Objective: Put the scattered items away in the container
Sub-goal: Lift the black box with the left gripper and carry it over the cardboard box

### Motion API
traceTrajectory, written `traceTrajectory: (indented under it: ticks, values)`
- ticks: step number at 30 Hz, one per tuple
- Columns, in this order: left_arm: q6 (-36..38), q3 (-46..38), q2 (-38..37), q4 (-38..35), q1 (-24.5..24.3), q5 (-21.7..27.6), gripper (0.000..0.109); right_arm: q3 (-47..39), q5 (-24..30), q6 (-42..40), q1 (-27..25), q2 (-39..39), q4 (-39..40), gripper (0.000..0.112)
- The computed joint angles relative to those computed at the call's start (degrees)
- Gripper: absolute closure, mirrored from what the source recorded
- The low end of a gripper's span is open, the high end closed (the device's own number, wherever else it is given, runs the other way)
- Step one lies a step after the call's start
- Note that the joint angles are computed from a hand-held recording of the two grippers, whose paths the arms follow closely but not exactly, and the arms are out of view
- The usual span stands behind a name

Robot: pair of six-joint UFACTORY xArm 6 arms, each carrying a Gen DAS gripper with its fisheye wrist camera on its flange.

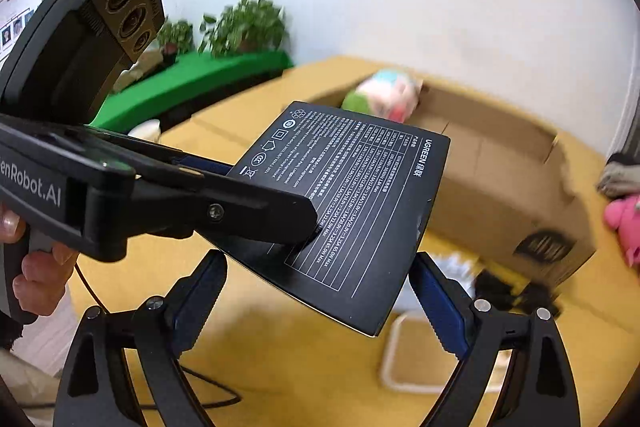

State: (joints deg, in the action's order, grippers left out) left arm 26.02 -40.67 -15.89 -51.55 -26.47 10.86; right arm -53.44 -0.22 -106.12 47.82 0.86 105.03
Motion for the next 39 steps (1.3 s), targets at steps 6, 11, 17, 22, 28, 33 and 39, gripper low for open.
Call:
traceTrajectory:
  ticks: [6,11,17,22,28,33,39]
  values:
    - [-5.81,-6.93,1.91,11.50,1.37,-1.93,0.043,-6.78,-3.68,-7.84,-1.10,-0.76,5.78,0.017]
    - [-5.18,-14.58,4.71,14.01,2.99,-0.69,0.044,-12.84,-3.98,-0.79,-2.22,1.21,-1.66,0.017]
    - [-7.98,-23.10,9.01,20.11,4.37,0.16,0.044,-17.32,-4.56,9.49,-3.43,2.55,-12.88,0.017]
    - [-6.26,-30.09,12.92,20.24,5.82,1.26,0.044,-21.27,-3.18,22.35,-5.60,5.09,-26.95,0.017]
    - [-5.92,-38.32,17.56,22.03,7.11,2.13,0.044,-27.77,-2.38,39.16,-7.91,9.72,-44.59,0.017]
    - [-8.16,-43.54,21.00,25.35,8.37,2.56,0.044,-34.77,-0.08,43.10,-9.64,14.15,-50.47,0.017]
    - [-7.82,-51.84,26.73,25.33,10.08,5.36,0.044,-43.75,4.25,54.27,-12.69,20.33,-63.73,0.017]
